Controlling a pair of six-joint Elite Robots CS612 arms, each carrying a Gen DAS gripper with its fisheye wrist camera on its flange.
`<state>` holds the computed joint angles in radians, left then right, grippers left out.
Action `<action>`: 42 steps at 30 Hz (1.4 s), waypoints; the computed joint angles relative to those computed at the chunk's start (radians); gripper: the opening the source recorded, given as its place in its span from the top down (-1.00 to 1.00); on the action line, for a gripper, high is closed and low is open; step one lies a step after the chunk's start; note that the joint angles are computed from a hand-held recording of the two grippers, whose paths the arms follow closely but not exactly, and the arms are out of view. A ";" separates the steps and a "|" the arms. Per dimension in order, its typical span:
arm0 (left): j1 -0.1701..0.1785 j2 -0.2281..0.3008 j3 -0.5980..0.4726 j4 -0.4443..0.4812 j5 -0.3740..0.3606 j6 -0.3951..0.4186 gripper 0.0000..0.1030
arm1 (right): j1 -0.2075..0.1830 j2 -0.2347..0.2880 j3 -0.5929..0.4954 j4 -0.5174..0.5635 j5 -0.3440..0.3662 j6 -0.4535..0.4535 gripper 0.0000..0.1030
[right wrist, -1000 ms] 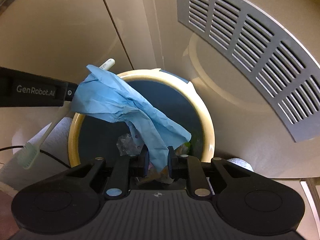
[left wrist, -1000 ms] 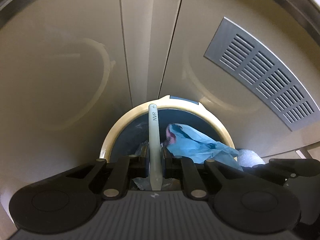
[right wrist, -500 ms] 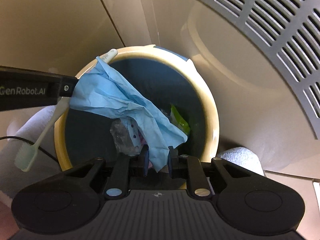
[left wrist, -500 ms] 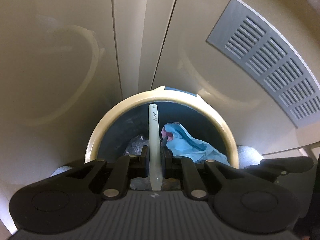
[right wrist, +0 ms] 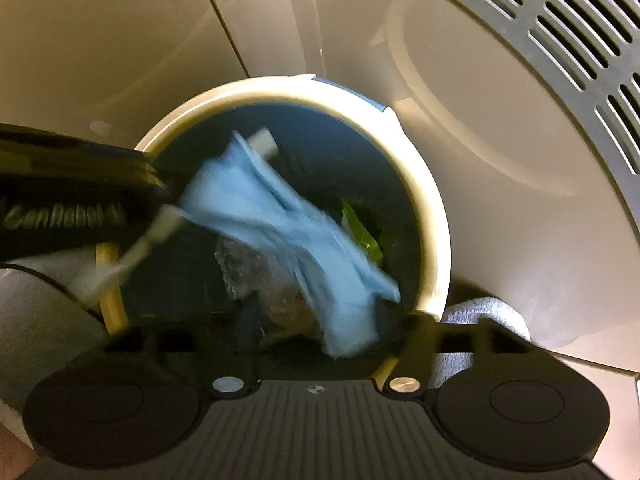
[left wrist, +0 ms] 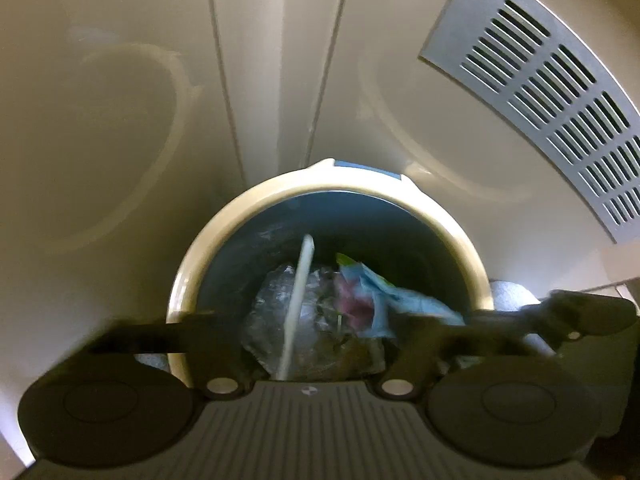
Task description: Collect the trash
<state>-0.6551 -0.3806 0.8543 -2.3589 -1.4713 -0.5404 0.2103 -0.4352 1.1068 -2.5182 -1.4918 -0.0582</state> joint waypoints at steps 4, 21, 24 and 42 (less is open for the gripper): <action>-0.004 -0.018 0.027 -0.025 0.020 0.014 -0.99 | 0.004 -0.021 0.035 -0.050 -0.035 -0.015 -0.52; -0.052 -0.206 0.306 -0.201 0.150 0.080 -0.99 | 0.007 -0.196 0.310 -0.378 -0.005 -0.046 -0.63; -0.061 -0.226 0.340 -0.238 0.179 0.095 -0.99 | 0.012 -0.201 0.323 -0.424 -0.016 -0.051 -0.64; -0.080 -0.283 0.436 -0.345 0.263 0.070 -0.99 | 0.025 -0.240 0.403 -0.561 -0.056 -0.112 -0.64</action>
